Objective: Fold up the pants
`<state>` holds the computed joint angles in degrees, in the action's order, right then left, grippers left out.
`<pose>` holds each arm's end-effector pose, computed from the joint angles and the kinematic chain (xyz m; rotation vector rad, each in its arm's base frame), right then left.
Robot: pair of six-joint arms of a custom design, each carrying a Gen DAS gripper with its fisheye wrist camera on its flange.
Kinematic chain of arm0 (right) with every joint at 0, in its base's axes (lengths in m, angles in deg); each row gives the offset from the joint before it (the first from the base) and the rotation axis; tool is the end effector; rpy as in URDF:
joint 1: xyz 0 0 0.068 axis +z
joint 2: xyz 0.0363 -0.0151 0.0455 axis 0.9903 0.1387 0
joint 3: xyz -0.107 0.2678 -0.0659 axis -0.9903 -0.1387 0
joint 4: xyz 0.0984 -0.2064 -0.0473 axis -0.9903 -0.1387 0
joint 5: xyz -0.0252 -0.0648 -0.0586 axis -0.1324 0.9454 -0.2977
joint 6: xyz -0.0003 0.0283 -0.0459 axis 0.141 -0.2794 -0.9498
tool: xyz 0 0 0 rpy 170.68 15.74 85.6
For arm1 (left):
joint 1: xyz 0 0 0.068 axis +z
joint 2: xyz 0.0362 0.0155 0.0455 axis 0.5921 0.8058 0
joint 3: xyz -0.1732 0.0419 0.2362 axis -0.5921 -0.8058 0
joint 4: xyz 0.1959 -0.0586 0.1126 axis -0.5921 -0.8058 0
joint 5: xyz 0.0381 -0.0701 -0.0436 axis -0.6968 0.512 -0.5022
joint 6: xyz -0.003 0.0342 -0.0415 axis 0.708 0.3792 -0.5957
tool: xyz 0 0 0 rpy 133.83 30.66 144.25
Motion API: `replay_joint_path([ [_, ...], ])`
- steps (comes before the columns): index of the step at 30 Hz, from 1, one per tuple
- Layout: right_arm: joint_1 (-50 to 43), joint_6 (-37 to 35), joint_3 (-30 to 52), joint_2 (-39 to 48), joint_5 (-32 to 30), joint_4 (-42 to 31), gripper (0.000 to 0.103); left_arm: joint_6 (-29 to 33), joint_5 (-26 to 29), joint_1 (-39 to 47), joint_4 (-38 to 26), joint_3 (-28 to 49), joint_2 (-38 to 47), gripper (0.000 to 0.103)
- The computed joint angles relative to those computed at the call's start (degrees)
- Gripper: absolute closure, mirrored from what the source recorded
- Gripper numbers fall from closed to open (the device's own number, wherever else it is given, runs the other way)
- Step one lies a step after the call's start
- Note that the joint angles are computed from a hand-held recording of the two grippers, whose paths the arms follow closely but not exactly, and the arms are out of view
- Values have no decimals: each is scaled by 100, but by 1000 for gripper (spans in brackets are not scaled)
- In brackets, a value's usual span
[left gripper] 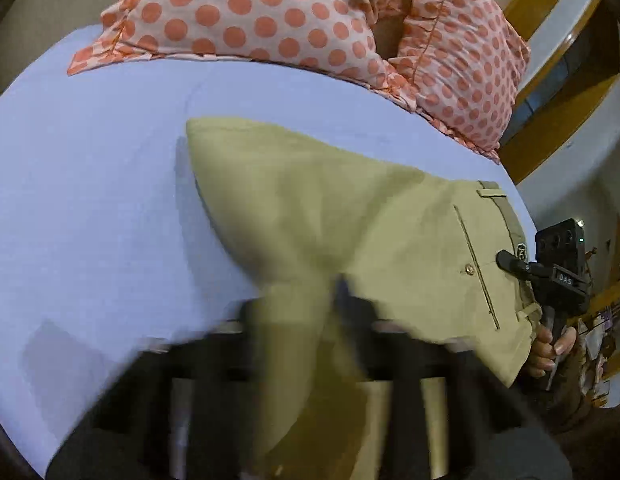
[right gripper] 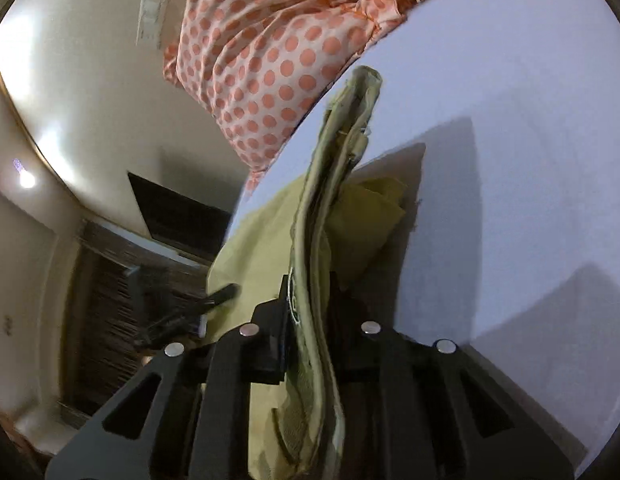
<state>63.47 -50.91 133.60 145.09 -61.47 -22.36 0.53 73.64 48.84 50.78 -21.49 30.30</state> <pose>0.3813 -0.0934 0.1539 -0.1929 2.3590 1.5383 0.2538 0.0397 0.2265 -0.1223 2.5403 -0.5392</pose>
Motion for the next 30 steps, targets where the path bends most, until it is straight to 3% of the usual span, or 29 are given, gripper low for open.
replay_joint_path([
  [2,79,210,345,-56,67,-89,88,65,111,28,-216,300,77,95],
  [5,295,833,1055,-181,83,200,89,16,-386,-438,-227,882,189,96],
  [8,439,2050,1853,-142,56,1043,90,-190,-913,-867,132,1685,611,96],
  [9,468,2701,2034,-111,129,1668,90,-220,-1128,-975,306,1924,797,96],
  [11,516,3579,2320,43,464,2508,89,-168,-1880,-1263,621,2620,1463,94],
  [13,641,4166,2786,395,1211,2944,86,-338,-2330,-1359,370,3520,2332,86],
  [14,719,4166,3180,646,1633,2763,80,-394,-2503,-1363,169,3850,2632,81],
  [16,912,3894,4076,1124,2991,2042,79,-389,-2833,-1355,-269,4394,3145,79],
  [17,886,3789,4092,1134,3334,1972,79,-411,-2851,-1298,-200,4233,3071,72],
  [18,763,3760,3819,993,3162,2148,79,-397,-2833,-1249,133,3864,2872,67],
  [19,668,3834,3261,730,2988,2631,71,-351,-2864,-1196,556,3333,2534,67],
  [20,563,3885,2746,465,2760,3087,52,-301,-2800,-1153,772,3003,2295,66],
  [22,488,3671,2335,205,2262,3255,43,-319,-2148,-1025,1030,2464,1847,63],
  [24,625,3229,2645,320,2039,2629,43,-399,-1425,-980,1207,2123,1615,53],
  [27,956,3156,3052,641,2371,1889,31,-504,-959,-1109,811,2343,1954,46],
  [29,1053,3384,3167,802,2602,1866,27,-668,-1071,-1230,346,2835,2566,48],
  [30,1071,3493,2985,727,2603,2105,26,-683,-1316,-1313,586,2739,2547,44],
])
